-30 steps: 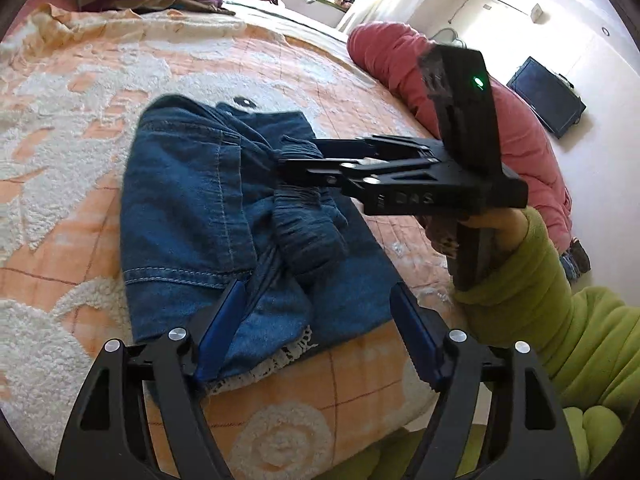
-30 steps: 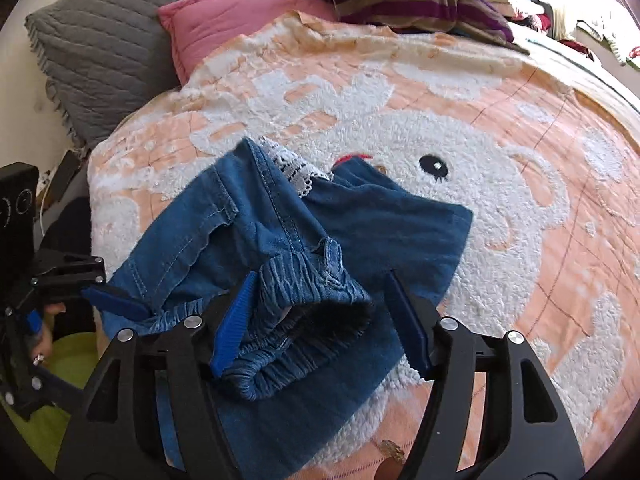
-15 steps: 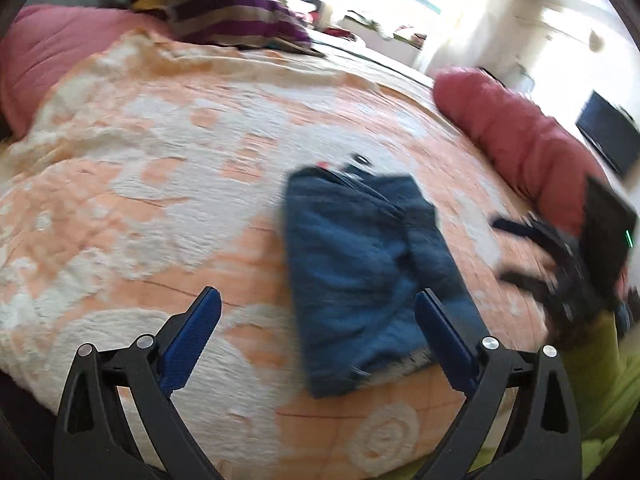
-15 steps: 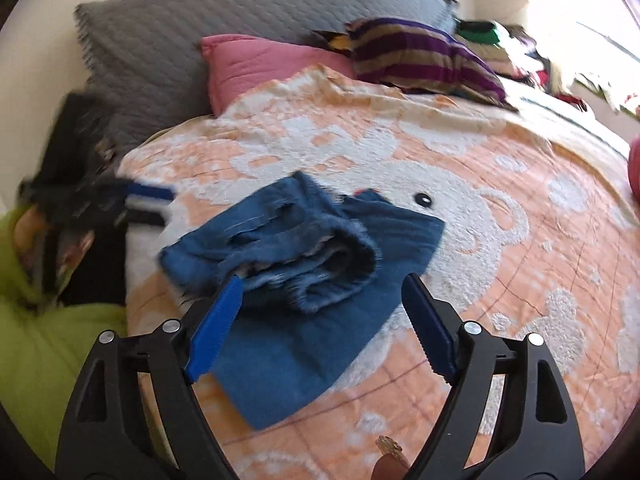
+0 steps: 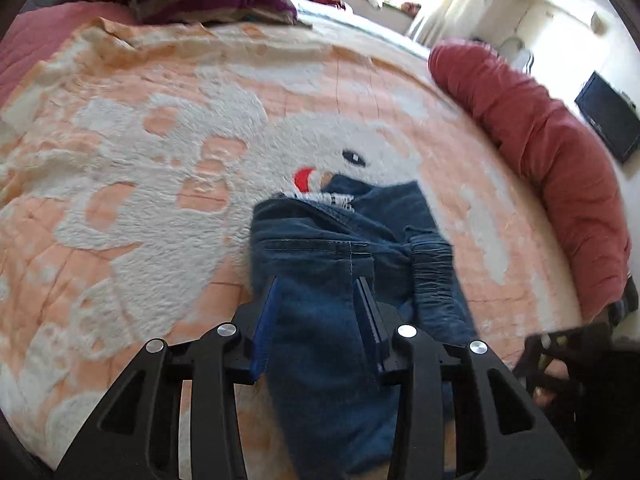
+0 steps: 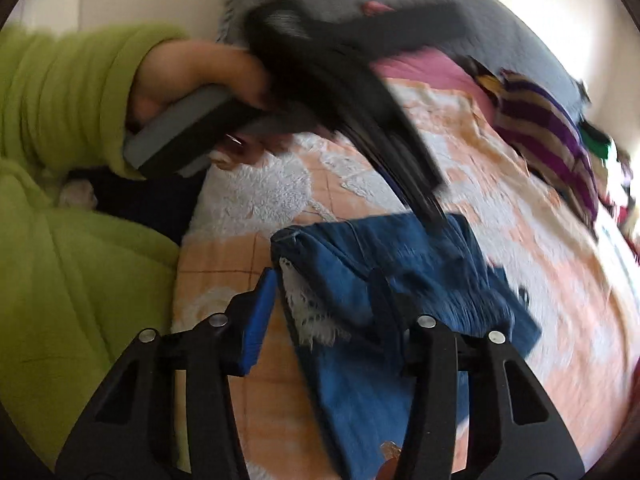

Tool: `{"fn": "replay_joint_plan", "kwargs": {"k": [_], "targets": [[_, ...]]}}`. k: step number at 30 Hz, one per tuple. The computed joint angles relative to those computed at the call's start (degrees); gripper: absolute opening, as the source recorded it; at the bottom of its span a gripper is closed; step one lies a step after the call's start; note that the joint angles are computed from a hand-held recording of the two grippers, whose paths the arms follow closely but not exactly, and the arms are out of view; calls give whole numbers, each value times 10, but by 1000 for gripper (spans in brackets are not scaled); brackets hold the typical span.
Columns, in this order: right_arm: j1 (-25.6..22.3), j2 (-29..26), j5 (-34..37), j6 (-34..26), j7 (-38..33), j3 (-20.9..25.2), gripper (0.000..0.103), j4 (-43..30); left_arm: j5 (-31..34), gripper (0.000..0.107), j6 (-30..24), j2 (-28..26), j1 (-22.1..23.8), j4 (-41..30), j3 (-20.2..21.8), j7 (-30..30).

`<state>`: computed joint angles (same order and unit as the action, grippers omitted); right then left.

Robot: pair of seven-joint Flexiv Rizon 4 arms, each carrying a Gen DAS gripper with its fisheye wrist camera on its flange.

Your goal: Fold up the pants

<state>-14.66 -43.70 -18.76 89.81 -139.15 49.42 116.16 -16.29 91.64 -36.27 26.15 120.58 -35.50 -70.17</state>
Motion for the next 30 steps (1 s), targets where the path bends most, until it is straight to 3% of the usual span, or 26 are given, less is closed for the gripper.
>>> {"fn": "replay_joint_plan", "kwargs": {"k": [2,3,4,6,9,12,16,19,23,30], "targets": [[61,9,-21,27,13,-62,38,-4,-3,36,-14,-16,-20,-20,19,0],[74,9,-18,25,7,-74,26,-6,-7,36,-16,-21,-25,-25,24,0],[71,1,-24,-1,3,-66,8,-16,-11,36,-16,-28,-29,-29,28,-1],[18,-23,4,-84,-23,4,3,-42,-14,36,-13,-33,-25,-27,25,3],[-40,-34,17,-130,-57,61,2,-38,-7,37,-1,-33,-15,-17,13,9],[-16,-23,37,-120,-52,24,3,-36,4,38,11,-35,-24,-19,22,5],[-10,-23,74,-116,-63,21,4,-41,26,41,39,-34,-33,-11,31,-7],[-23,-21,108,-130,-75,42,9,-47,43,54,43,-31,-23,-4,22,-18],[-46,-11,155,-126,-95,66,16,-39,64,54,50,-19,-51,-3,53,-29],[-67,14,218,-140,-138,94,22,-24,77,56,54,-13,-50,4,55,-44]]}}
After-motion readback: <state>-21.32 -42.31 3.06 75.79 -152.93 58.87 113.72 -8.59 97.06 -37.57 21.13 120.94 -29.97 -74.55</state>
